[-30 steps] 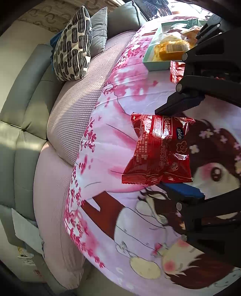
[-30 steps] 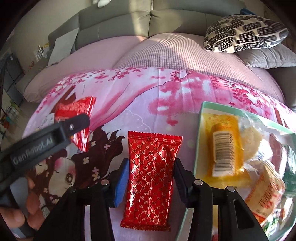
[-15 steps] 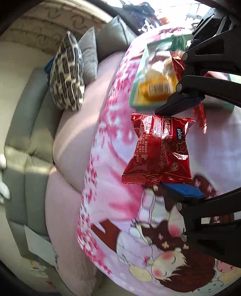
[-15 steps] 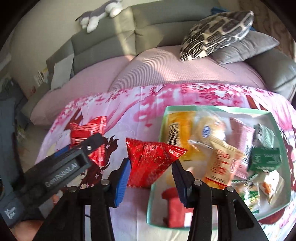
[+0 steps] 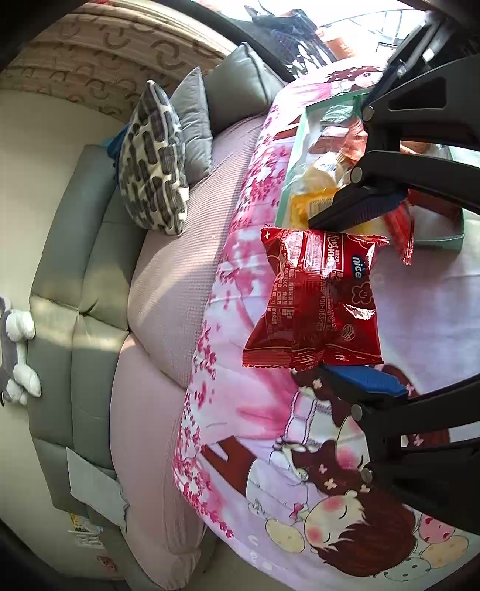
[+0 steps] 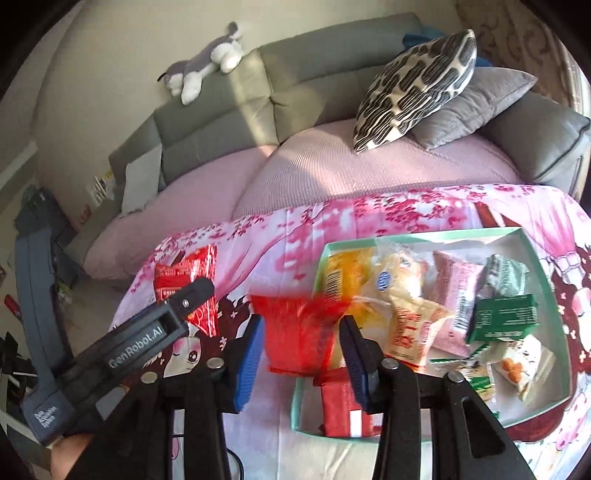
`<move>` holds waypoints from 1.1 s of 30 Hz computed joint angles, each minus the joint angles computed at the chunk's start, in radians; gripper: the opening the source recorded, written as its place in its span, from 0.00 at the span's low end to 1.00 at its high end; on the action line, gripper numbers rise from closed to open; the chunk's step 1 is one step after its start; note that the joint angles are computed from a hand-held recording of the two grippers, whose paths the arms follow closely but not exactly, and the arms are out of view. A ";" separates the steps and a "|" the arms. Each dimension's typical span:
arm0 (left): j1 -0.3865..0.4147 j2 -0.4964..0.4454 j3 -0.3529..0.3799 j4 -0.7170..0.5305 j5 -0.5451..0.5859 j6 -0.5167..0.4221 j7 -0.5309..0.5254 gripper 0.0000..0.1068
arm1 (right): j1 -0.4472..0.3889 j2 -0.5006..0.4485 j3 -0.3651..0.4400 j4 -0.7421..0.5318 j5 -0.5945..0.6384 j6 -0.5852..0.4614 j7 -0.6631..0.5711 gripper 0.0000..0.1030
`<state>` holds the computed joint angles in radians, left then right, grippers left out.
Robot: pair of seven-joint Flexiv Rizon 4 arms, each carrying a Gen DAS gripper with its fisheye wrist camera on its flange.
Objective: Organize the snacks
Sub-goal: 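Carry the red nice packet with the left tool and red wafer with the right over the tray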
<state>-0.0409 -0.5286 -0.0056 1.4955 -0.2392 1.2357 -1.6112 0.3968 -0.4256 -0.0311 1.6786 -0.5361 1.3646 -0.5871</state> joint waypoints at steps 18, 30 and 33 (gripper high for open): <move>-0.063 -0.045 0.054 -0.065 0.056 -0.106 -0.032 0.65 | -0.129 0.059 0.051 0.093 0.010 -0.058 0.066 0.43; 0.029 -0.002 0.116 -0.011 0.165 -0.157 -0.260 0.65 | -0.048 -0.150 0.191 -0.196 0.244 -0.221 -0.280 0.43; 0.057 -0.003 0.088 0.005 0.131 -0.147 -0.241 0.65 | -0.025 -0.174 0.182 -0.227 0.283 -0.256 -0.296 0.43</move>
